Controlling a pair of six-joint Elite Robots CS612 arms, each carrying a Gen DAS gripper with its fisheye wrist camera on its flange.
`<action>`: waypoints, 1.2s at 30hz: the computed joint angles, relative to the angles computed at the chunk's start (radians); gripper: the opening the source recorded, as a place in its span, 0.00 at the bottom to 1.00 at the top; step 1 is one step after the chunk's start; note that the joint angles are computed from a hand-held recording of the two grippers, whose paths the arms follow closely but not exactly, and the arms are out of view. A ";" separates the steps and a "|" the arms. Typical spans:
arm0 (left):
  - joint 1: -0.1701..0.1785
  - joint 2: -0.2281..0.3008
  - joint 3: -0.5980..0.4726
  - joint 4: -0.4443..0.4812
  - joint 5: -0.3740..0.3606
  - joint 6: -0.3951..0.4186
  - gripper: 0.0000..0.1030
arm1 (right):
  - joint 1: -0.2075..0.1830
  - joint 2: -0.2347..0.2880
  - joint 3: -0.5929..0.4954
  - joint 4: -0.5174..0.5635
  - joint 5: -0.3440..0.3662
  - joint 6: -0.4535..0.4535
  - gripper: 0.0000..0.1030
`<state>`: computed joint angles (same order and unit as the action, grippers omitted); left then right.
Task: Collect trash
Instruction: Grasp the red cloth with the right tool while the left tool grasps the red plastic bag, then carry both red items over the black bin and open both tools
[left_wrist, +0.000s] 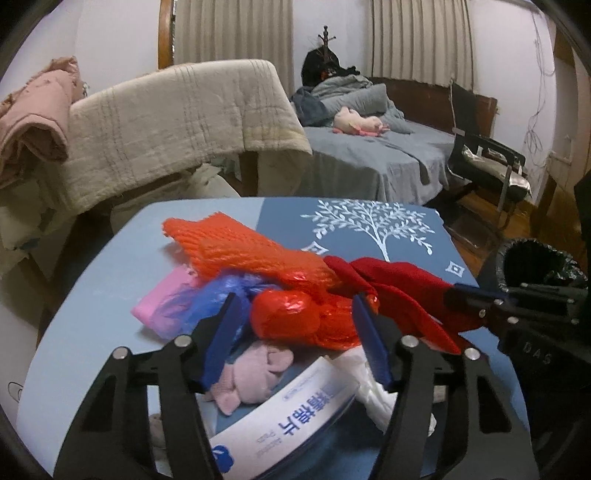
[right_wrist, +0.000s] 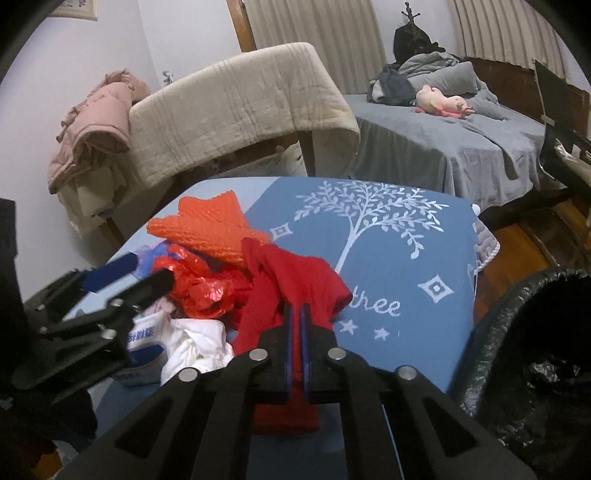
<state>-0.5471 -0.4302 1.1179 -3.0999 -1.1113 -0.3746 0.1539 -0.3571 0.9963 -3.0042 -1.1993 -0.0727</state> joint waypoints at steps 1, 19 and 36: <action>0.001 0.002 -0.007 0.016 -0.005 -0.005 0.54 | 0.000 0.000 -0.002 0.001 0.002 -0.003 0.04; 0.002 -0.004 -0.005 -0.008 -0.006 -0.024 0.19 | -0.005 -0.010 0.009 -0.051 0.036 0.020 0.04; -0.020 -0.057 0.047 -0.103 0.030 0.014 0.19 | -0.020 -0.076 0.078 -0.210 0.045 0.059 0.03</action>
